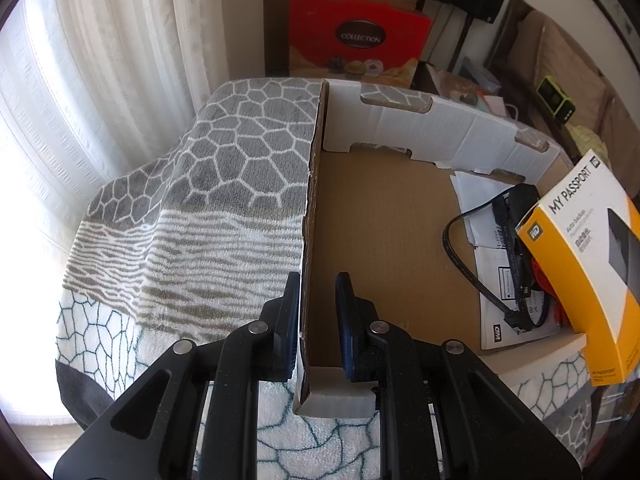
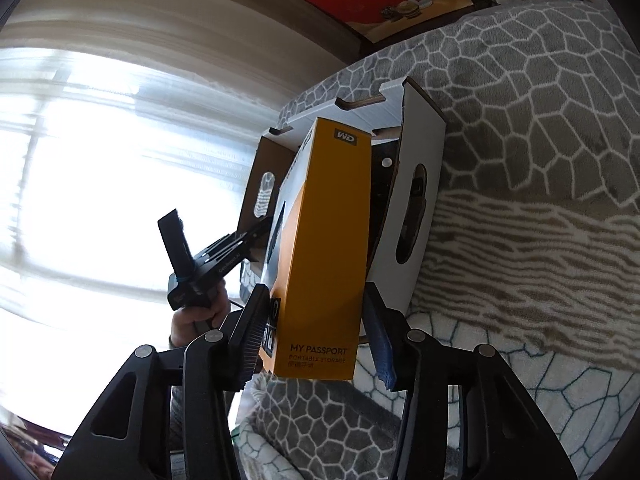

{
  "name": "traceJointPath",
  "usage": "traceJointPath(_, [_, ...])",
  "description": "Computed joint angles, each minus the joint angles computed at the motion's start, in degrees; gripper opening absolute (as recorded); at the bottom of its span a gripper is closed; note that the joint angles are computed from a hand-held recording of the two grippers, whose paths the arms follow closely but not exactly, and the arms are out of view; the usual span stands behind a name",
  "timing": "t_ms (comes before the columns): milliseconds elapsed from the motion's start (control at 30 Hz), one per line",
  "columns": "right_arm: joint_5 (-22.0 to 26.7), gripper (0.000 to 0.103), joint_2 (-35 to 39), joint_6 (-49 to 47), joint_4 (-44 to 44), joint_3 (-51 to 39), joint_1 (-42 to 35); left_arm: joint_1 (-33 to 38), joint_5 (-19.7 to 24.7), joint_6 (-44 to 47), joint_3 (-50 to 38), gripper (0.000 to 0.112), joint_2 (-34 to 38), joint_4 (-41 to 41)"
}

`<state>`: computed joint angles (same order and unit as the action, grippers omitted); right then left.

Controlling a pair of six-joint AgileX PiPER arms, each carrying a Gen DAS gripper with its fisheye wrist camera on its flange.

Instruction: Organize objects

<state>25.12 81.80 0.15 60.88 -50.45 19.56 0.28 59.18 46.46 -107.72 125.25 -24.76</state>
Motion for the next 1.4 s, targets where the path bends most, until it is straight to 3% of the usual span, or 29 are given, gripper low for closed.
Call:
traceJointPath(300, [-3.68,0.039,2.14,11.78,-6.95,-5.23,1.70,0.31,1.48,-0.51,-1.60,0.015,0.94,-0.44])
traceJointPath(400, [-1.86,0.039,3.63,14.69,-10.81,-7.81,1.30,0.29,1.38,-0.44,-1.54,0.015,0.91,-0.40])
traceJointPath(500, [1.10,0.040,3.10,12.54,-9.31,-7.45,-0.15,0.31,1.44,-0.36,-1.62,0.015,0.98,-0.40])
traceJointPath(633, [4.70,0.042,1.03,1.42,0.38,-3.48,-1.46,0.29,1.46,-0.36,-1.54,0.015,0.94,-0.54])
traceJointPath(700, [4.81,0.043,0.10,3.59,-2.60,-2.44,-0.36,0.29,1.45,-0.34,-1.61,0.015,1.02,-0.54])
traceJointPath(767, [4.86,0.044,-0.35,1.48,0.07,-0.45,-0.19,0.26,1.36,-0.41,-1.59,0.015,0.99,-0.38])
traceJointPath(867, [3.74,0.045,-0.51,-3.10,5.28,2.06,-0.22,0.17,1.06,-0.52,-1.46,0.015,0.95,-0.11])
traceJointPath(1000, [3.82,0.048,0.96,-3.29,4.14,0.90,0.61,0.16,1.02,-0.53,-1.43,0.015,0.93,-0.02])
traceJointPath(1200, [0.12,0.043,1.25,7.58,-7.86,-2.48,4.09,0.07,0.87,-0.64,-1.26,0.015,0.82,0.18])
traceJointPath(1400, [-3.94,0.039,1.12,4.98,0.17,-1.69,3.09,0.06,1.06,-0.76,-1.22,0.015,0.69,0.05])
